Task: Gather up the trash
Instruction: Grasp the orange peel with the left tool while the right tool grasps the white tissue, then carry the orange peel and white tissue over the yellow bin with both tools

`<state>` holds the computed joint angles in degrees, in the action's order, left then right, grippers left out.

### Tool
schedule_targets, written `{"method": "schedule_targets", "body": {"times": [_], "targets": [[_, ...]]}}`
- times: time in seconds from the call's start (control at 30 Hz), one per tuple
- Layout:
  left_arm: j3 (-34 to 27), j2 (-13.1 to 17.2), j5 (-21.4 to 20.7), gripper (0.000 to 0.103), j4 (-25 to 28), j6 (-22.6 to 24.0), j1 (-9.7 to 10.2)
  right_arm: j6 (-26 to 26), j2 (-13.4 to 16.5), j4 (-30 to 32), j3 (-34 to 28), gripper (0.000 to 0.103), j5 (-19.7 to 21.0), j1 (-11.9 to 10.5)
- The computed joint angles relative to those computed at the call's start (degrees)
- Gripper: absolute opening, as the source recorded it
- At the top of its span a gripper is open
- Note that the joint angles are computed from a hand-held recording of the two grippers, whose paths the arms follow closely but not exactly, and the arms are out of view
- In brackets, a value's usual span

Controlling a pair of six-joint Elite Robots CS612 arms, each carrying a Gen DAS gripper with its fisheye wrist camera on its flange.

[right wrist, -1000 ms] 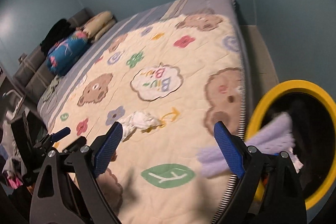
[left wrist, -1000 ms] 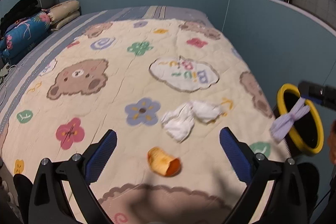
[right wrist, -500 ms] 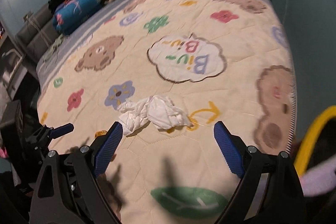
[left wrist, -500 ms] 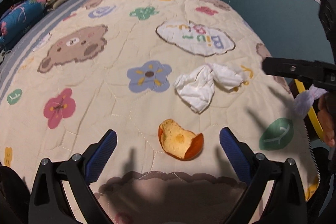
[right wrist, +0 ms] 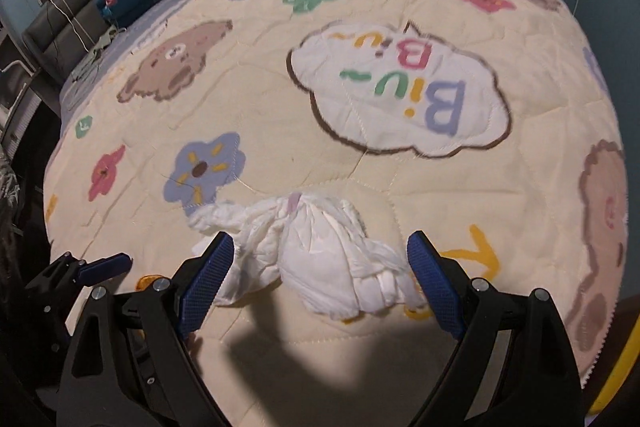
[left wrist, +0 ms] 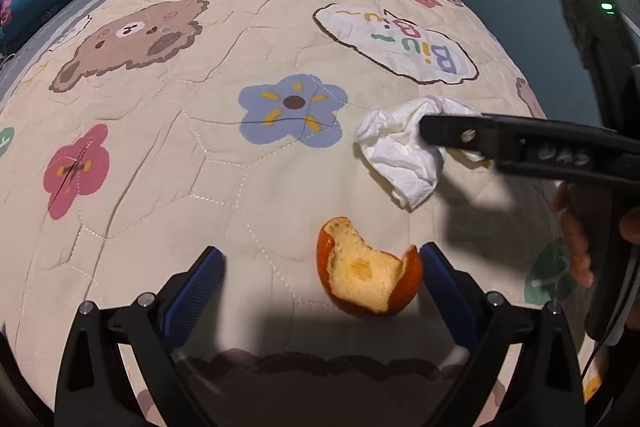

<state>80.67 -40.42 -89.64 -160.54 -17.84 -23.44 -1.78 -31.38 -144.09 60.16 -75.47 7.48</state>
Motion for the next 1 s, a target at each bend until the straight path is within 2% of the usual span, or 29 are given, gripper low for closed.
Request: {"method": "schedule_targets", "body": {"times": [0.07, 0.17, 0.23, 0.3, 0.33, 0.37, 0.4, 0.43, 0.47, 0.5, 0.6, 0.73, 1.0], "targets": [[0.1, 0.1, 0.4, 0.092, -0.6, 1.4, -0.20, 0.1, 0.5, 1.0, -0.6, 0.085, -0.3, 0.1], [0.2, 0.2, 1.3, 0.080, -0.7, 2.7, -0.53, 1.7, 0.8, 1.0, -0.9, 0.086, 0.9, -0.2], [0.3, 0.2, 1.8, 0.071, -1.3, 3.3, -0.72, 1.4, 0.7, 0.5, -0.6, 0.084, -0.3, 0.1], [0.4, 0.1, 2.4, 0.056, -1.4, 4.2, -0.91, 1.0, 0.4, -0.1, 0.0, 0.070, -2.3, 0.5], [0.4, 0.1, 2.3, 0.052, -1.6, 4.4, -0.92, 1.2, 0.2, -0.5, 0.4, 0.066, -2.7, 0.6], [0.4, 0.0, 2.2, 0.043, -1.5, 4.3, -0.88, 1.6, 0.0, -1.0, 0.8, 0.058, -3.1, 0.7], [0.4, 0.0, 2.1, 0.039, -1.4, 4.2, -0.85, 1.9, -0.2, -1.2, 1.1, 0.048, -3.7, 0.8], [0.5, -0.1, 1.7, 0.036, -1.6, 4.1, -0.76, 2.3, -0.3, -1.5, 1.3, 0.042, -4.1, 0.8], [0.6, -0.2, 1.5, 0.030, -1.8, 4.2, -0.73, 2.9, -0.5, -1.8, 1.6, 0.030, -3.5, 0.7], [0.9, -0.4, 1.6, 0.025, -2.2, 4.5, -0.78, 3.4, -0.7, -1.9, 1.9, 0.024, -2.6, 0.6], [1.6, -0.9, 1.1, 0.023, -3.6, 5.6, -0.90, 3.4, -1.1, -2.6, 2.6, 0.019, -1.5, 0.4], [2.2, -1.4, -1.0, 0.022, -4.1, 5.8, -0.75, 5.4, -2.0, -5.2, 4.3, 0.017, 3.0, -0.6], [3.9, -3.2, -1.5, 0.022, -8.9, 5.4, -1.06, 11.7, -4.6, -14.9, 8.7, 0.017, 10.6, -3.4]]}}
